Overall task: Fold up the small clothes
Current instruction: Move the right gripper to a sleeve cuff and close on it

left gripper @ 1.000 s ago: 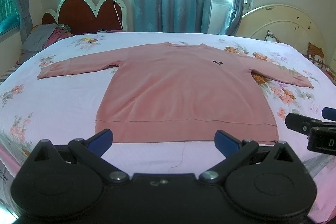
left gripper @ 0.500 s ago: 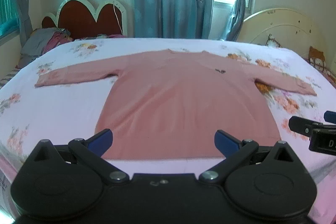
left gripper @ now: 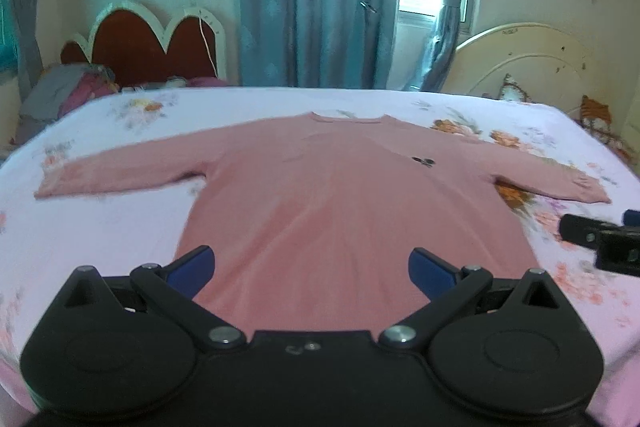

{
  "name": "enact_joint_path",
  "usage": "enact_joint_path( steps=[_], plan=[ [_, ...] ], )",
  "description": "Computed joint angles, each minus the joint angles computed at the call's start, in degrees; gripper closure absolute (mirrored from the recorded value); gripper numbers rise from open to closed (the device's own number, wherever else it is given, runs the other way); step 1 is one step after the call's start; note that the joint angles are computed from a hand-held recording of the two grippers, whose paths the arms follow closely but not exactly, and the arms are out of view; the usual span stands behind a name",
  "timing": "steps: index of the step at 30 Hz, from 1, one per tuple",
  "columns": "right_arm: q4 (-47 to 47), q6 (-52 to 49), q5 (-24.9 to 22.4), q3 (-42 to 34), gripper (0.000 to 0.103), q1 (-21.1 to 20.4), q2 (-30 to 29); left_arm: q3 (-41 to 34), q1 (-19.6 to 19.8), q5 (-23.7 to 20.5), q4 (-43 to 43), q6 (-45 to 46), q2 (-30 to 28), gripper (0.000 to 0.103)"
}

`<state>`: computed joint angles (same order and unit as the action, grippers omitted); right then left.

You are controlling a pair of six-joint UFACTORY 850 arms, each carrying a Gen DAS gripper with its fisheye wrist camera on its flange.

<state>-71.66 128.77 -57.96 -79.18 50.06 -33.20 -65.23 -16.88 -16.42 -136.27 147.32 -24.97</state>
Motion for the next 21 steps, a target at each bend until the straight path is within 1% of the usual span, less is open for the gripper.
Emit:
enact_joint_path(
  steps=[1,2,3,5,6,7,8,10,11,13,15,17,19,20,21],
  plan=[
    [-0.2,0.1,-0.1,-0.4,0.0,-0.4,-0.3,-0.9,-0.2,0.1,-2.3,3.4,-0.7,0.0],
    [-0.2,0.1,-0.4,-0.9,0.0,-0.7,-0.5,-1.8,-0.3,0.2,-2.8,4.7,-1.3,0.0],
    [-0.2,0.0,-1.2,-1.5,0.0,-1.0,-0.9,-3.2,-0.3,0.1,-0.8,3.7,-2.2,0.0],
    [-0.2,-0.4,-2.7,-2.7,0.0,-1.6,-1.7,-5.4,-0.1,-0.8,6.7,-2.6,-3.7,0.0],
    [-0.2,-0.4,-3.1,-3.2,0.0,-2.1,-2.1,-7.1,0.2,-1.7,12.6,-8.0,-4.8,0.0],
    [-0.3,-0.3,-3.0,-3.4,0.0,-2.5,-2.2,-8.2,0.4,-2.8,16.1,-11.4,-5.8,0.0],
    [-0.3,0.0,-2.8,-3.5,0.0,-3.0,-2.3,-8.9,0.7,-4.6,17.4,-12.9,-6.6,0.0],
    [0.6,0.2,-2.8,-3.8,0.0,-3.9,-2.6,-9.5,1.2,-9.2,15.5,-11.8,-8.2,0.0],
    [0.6,0.7,-2.6,-3.3,0.0,-4.2,-2.4,-10.1,1.0,-9.4,16.8,-13.3,-8.9,0.0],
    [0.8,1.9,-3.0,-2.0,0.0,-4.8,-1.8,-12.4,0.4,-9.0,23.7,-18.7,-10.3,0.0],
    [0.3,4.7,-2.9,0.3,0.0,-5.5,-0.4,-14.0,-0.4,-8.9,27.2,-20.3,-11.5,0.0],
    [0.2,7.0,-2.1,2.9,0.0,-6.6,1.1,-16.6,-0.9,-9.8,35.0,-26.9,-13.2,0.0],
    [0.3,8.1,-2.0,5.1,0.0,-7.8,2.4,-19.5,-2.3,-7.1,42.4,-35.4,-14.9,0.0],
    [0.2,8.7,-1.9,6.0,0.0,-8.3,2.9,-20.0,-3.0,-5.9,44.2,-37.0,-15.4,0.0],
    [-0.4,9.7,-1.3,7.4,0.0,-9.1,3.6,-20.7,-3.6,-5.1,44.3,-36.2,-16.0,0.0]
  ],
)
